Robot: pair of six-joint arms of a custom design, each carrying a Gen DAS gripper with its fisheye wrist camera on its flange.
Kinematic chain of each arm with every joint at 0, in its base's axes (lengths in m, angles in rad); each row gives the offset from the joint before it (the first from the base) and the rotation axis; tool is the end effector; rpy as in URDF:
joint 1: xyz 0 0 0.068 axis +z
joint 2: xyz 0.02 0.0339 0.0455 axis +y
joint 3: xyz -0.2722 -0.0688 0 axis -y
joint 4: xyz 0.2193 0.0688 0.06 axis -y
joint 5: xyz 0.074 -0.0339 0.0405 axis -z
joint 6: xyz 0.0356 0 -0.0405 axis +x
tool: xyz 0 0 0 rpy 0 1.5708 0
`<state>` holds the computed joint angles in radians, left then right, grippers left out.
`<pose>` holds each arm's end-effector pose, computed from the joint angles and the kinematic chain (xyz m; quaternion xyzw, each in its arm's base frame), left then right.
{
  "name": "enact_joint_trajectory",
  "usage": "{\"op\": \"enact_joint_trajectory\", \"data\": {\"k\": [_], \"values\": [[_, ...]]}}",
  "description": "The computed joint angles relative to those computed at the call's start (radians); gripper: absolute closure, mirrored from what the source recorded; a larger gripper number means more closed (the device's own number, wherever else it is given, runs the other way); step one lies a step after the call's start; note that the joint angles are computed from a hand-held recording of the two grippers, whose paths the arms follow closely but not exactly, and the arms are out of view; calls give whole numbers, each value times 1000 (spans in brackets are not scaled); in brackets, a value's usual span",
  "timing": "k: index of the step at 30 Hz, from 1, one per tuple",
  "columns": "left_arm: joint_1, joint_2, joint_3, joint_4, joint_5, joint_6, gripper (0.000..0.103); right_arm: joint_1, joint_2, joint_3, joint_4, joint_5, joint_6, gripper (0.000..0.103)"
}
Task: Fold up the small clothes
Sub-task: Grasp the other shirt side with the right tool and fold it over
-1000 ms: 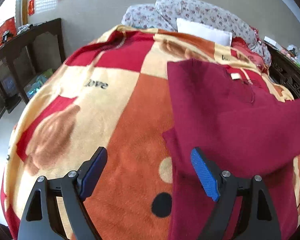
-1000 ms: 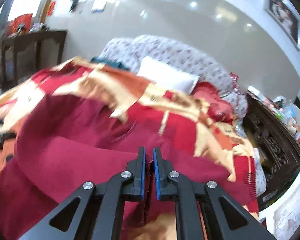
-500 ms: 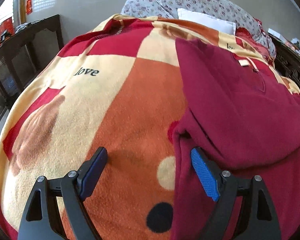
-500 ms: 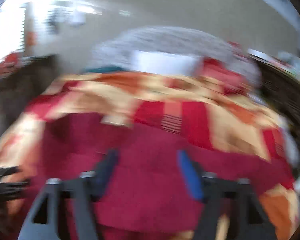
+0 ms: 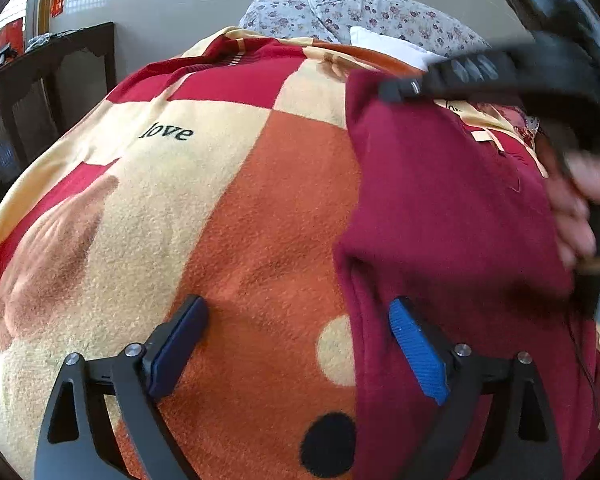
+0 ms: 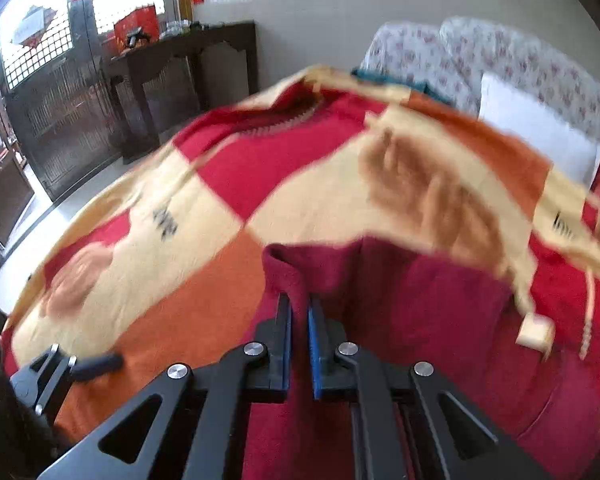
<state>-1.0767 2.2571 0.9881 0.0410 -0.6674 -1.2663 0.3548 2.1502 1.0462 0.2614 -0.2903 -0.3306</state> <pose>0.1850 -0.2970 0.0365 -0.1437 0.9215 -0.0230 0.3600 0.3652 0.1462 0.0917 -0.3592 0.8535 0.1394 0.3507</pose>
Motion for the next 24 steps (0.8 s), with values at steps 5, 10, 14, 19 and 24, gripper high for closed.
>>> {"op": "enact_joint_trajectory", "data": {"k": [5, 10, 14, 19, 24], "values": [[3, -6, -27, 51, 6, 11, 9, 47, 137, 112, 26, 80, 67, 94], [-1, -10, -37, 63, 4, 9, 8, -21, -15, -92, 122, -56, 131, 48], [-4, -8, -26, 42, 3, 4, 8, -130, -192, -338, 194, -98, 67, 39], [-4, -4, -6, 14, 2, 6, 8, -123, -21, -302, 151, 51, 48, 66], [-18, -42, -19, -7, 0, 0, 7, -181, -125, -423, 214, -11, 55, 66]]}}
